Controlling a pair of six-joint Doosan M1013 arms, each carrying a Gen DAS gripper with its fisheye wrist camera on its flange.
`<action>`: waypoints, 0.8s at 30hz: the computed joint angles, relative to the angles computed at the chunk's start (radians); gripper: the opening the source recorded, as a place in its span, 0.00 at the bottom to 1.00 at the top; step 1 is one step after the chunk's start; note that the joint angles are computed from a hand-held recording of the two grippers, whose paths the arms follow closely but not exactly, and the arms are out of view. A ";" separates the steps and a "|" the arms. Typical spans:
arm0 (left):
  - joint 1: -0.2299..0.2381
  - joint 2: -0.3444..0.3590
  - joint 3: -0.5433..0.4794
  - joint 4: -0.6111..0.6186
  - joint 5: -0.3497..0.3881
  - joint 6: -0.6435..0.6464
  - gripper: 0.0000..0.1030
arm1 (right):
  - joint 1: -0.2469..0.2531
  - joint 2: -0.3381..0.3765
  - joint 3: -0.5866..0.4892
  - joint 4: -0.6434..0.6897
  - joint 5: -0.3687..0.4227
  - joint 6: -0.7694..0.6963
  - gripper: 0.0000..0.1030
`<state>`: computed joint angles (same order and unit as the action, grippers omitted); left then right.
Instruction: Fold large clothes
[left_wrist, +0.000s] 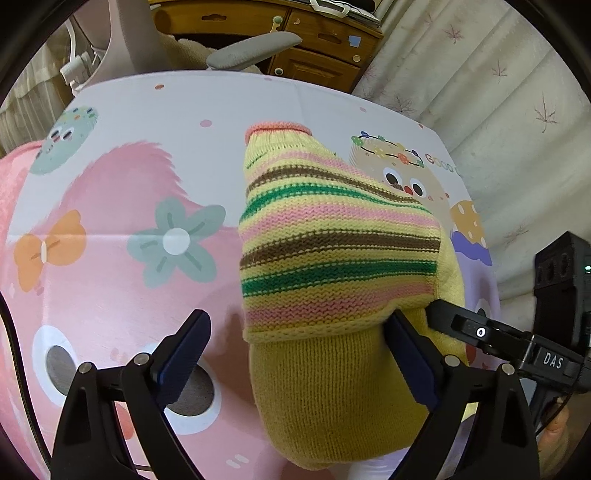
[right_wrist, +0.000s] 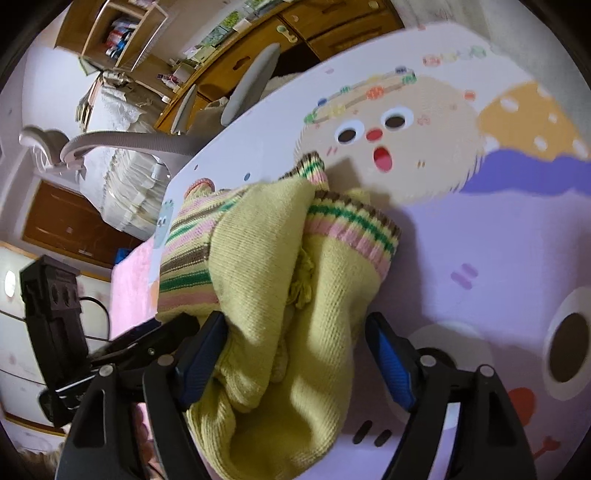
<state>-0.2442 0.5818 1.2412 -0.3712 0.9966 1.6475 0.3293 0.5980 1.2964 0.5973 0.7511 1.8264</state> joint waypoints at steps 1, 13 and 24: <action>0.002 0.002 -0.001 -0.016 0.008 0.006 0.87 | -0.006 0.004 0.004 0.049 0.003 -0.023 0.75; -0.015 -0.020 0.024 -0.002 -0.021 0.057 0.58 | 0.021 0.000 -0.031 -0.055 0.030 -0.083 0.41; -0.025 -0.100 0.040 0.088 -0.004 0.029 0.54 | 0.077 -0.051 -0.049 -0.247 0.025 -0.040 0.38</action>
